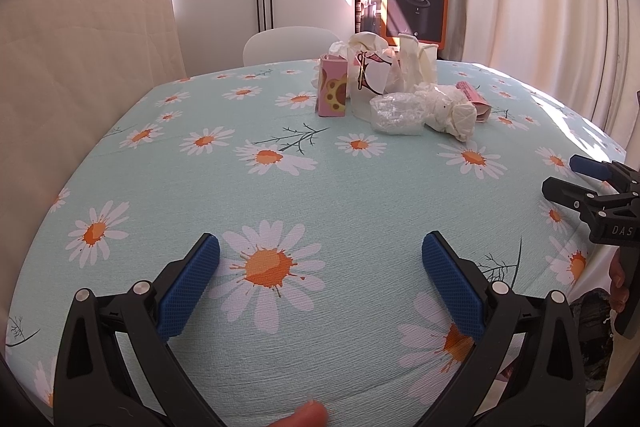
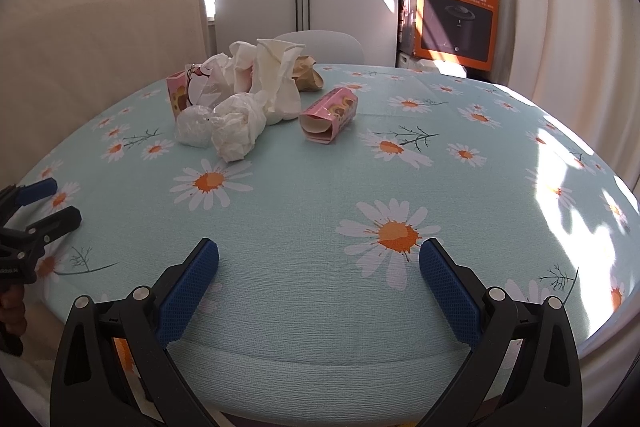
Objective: Collect trash
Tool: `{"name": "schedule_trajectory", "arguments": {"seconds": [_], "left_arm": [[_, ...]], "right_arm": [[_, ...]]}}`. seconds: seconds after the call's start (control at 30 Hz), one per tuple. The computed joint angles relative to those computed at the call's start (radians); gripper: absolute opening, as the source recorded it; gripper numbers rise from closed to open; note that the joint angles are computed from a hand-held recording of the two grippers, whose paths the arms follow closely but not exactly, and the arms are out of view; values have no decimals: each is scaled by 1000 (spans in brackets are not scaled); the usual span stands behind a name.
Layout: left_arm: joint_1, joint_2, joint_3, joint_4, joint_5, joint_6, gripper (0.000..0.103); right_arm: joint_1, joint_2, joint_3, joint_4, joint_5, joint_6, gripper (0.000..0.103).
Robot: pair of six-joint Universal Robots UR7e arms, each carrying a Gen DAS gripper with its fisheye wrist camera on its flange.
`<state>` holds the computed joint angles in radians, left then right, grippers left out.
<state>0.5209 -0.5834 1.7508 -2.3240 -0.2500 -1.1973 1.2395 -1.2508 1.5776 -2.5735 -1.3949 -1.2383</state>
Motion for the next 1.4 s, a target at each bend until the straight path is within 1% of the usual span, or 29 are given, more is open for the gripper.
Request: {"name": "schedule_trajectory", "arguments": {"seconds": [0.07, 0.17, 0.23, 0.27, 0.3, 0.33, 0.37, 0.4, 0.43, 0.47, 0.5, 0.53, 0.57, 0.6, 0.67, 0.7, 0.73, 0.8, 0.83, 0.87, 0.93, 0.97, 1.03, 1.1, 1.17, 1.27, 1.3, 1.37, 1.4], "left_arm": [[3, -10, -8, 21, -28, 2, 99], [12, -36, -43, 142, -95, -53, 99], [18, -50, -58, 182, -137, -61, 99], [22, -53, -64, 189, -148, -57, 99], [25, -54, -71, 197, -157, -53, 99], [31, -56, -74, 172, -174, -10, 99], [43, -62, -72, 105, -201, 43, 98], [51, -69, -72, 49, -214, 67, 98], [57, -69, -77, 36, -195, 82, 98], [59, -69, -92, 64, -164, 98, 97], [60, -69, -103, 55, -153, 155, 97], [68, -69, -125, 62, -164, 218, 97], [78, -66, -159, 110, -172, 243, 97], [84, -63, -183, 139, -172, 258, 97], [104, -61, -217, 132, -215, 325, 97], [115, -60, -234, 136, -237, 339, 97], [124, -58, -247, 134, -253, 349, 97], [133, -47, -269, 122, -249, 382, 97], [136, -42, -276, 108, -242, 400, 97], [141, -37, -291, 110, -245, 412, 97], [156, -34, -311, 78, -292, 449, 97], [164, -29, -330, 91, -306, 456, 97], [170, -22, -351, 103, -297, 465, 97], [173, -11, -374, 99, -279, 483, 97], [178, -4, -388, 68, -291, 511, 97], [185, 8, -400, 2, -325, 553, 97], [186, 12, -404, -8, -326, 560, 97], [187, 24, -416, -19, -326, 567, 97], [191, 26, -419, -30, -338, 573, 97]], "right_arm": [[6, 2, -7, 8, -16, 3, 97], [12, 4, -20, 35, -37, 2, 97], [16, 4, -37, 74, -55, -5, 96], [19, 4, -42, 78, -67, 2, 96], [23, 5, -43, 61, -73, 29, 96], [23, 4, -46, 42, -61, 53, 96], [28, 4, -56, 28, -47, 71, 96], [31, 2, -69, 7, -11, 103, 96], [32, 2, -83, -12, 18, 150, 96], [43, 10, -110, -8, 5, 188, 96], [57, 21, -142, 5, -10, 205, 96], [63, 28, -163, 3, 6, 210, 96], [72, 37, -187, 3, 14, 212, 96], [86, 51, -218, 19, 2, 213, 96], [113, 91, -299, 99, -30, 215, 96], [121, 112, -337, 145, -34, 231, 96], [130, 135, -372, 194, -54, 253, 96], [145, 176, -422, 270, -95, 271, 96], [150, 191, -429, 277, -113, 274, 96], [156, 203, -424, 256, -141, 267, 96], [165, 225, -423, 223, -182, 250, 96], [167, 236, -429, 220, -193, 250, 96], [169, 261, -461, 245, -213, 266, 96], [173, 281, -477, 241, -244, 274, 96], [176, 307, -515, 278, -266, 289, 96], [180, 351, -593, 383, -289, 324, 95], [183, 362, -610, 404, -292, 329, 95], [191, 383, -632, 418, -318, 332, 95], [194, 393, -644, 428, -323, 330, 95]]}}
